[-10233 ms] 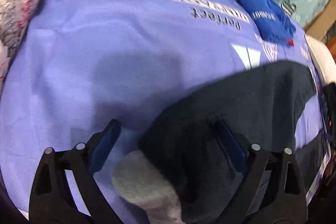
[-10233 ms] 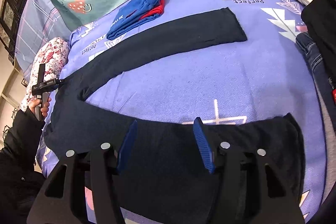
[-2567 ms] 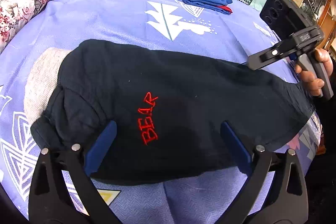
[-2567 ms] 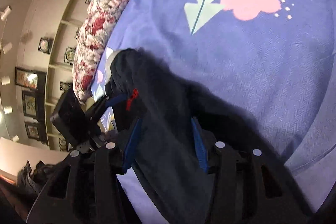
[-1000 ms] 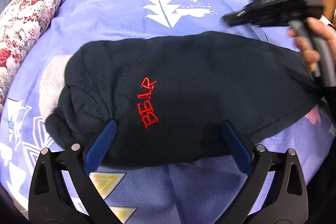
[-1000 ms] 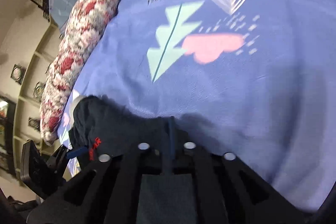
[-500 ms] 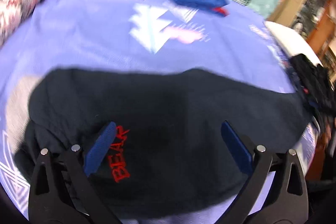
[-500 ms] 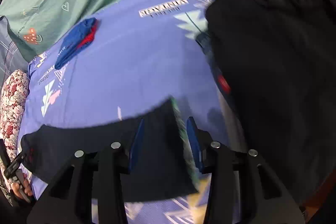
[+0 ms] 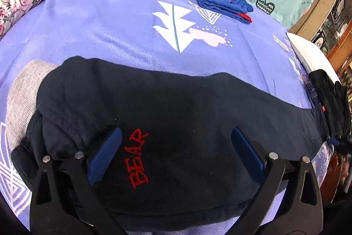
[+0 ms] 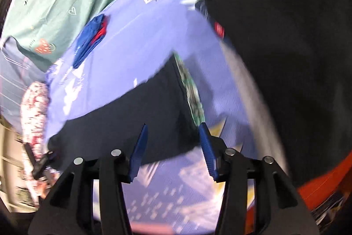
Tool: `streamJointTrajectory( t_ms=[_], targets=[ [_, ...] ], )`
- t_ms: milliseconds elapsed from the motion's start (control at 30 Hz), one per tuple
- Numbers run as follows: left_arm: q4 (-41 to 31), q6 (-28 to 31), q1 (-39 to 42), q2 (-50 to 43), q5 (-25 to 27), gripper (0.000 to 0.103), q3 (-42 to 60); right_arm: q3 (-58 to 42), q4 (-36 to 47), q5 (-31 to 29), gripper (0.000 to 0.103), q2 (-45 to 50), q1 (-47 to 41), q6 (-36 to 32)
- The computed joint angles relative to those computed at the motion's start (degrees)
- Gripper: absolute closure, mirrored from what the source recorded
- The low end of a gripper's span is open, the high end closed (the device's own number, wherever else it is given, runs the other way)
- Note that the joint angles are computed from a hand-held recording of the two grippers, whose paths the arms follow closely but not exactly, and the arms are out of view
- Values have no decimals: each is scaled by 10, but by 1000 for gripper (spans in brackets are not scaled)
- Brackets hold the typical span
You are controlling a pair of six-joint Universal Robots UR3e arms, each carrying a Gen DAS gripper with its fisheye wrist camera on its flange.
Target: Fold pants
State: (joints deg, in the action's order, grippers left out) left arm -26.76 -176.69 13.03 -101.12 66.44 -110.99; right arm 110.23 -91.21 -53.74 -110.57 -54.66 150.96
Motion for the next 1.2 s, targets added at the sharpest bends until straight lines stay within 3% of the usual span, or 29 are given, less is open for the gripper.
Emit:
streamJointTrajectory(
  t_ms=[67,167,367,533,633,733,867,1000,1200],
  targets=[
    [3,-1,0,0,-1,2,-1,-1,57,4,50,-5,-12,-6],
    [6,-1,3,-3,-8,2,-2,5,49,0,49,-12,1,13],
    [11,1,23,7,-41,2,-20,32,-121,-22,46,51,70,131],
    [14,0,36,9,-63,2,-27,93,-253,-32,46,36,100,202],
    [15,1,38,9,-68,2,-28,110,-245,-16,46,13,87,222],
    [15,3,40,8,-72,2,-28,96,-151,29,45,6,73,196],
    [17,4,47,9,-84,2,-33,103,-203,26,46,21,90,233],
    [20,6,58,14,-103,2,-44,112,-338,-27,52,59,121,294],
    [19,6,65,14,-117,2,-45,153,-416,-51,84,50,125,269]
  ],
)
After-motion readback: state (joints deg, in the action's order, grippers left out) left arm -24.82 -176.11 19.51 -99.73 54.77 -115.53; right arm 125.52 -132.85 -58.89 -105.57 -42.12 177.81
